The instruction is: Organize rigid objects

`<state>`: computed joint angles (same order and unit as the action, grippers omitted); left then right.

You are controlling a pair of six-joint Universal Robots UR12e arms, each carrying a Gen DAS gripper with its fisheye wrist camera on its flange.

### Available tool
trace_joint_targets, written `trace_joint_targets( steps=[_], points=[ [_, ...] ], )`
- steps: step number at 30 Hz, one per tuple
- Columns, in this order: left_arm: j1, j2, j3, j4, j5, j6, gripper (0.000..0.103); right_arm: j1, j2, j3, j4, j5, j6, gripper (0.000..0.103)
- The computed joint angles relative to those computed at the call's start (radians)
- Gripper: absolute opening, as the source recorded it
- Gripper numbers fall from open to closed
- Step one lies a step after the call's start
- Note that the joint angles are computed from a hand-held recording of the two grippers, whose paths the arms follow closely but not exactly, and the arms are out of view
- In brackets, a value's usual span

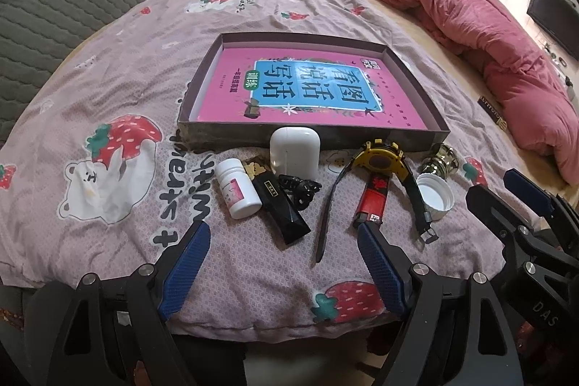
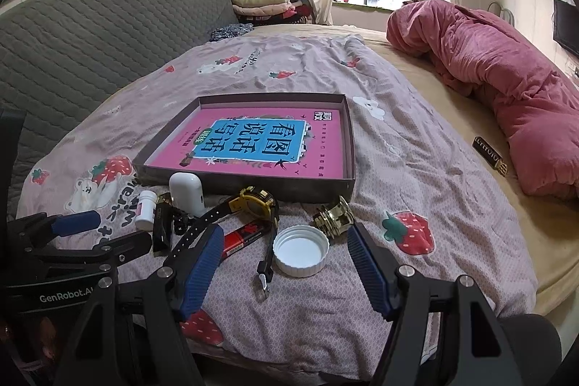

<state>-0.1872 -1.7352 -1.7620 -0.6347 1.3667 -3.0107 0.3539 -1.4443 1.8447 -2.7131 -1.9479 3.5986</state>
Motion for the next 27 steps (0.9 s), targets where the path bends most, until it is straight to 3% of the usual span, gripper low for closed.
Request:
trace_joint_targets(
  steps=[27],
  points=[
    [0.003,0.002,-0.001,0.000,-0.006,-0.001,0.084,0.003,0.000,-0.001,-0.002,-0.017,-0.015,0.070]
  ],
)
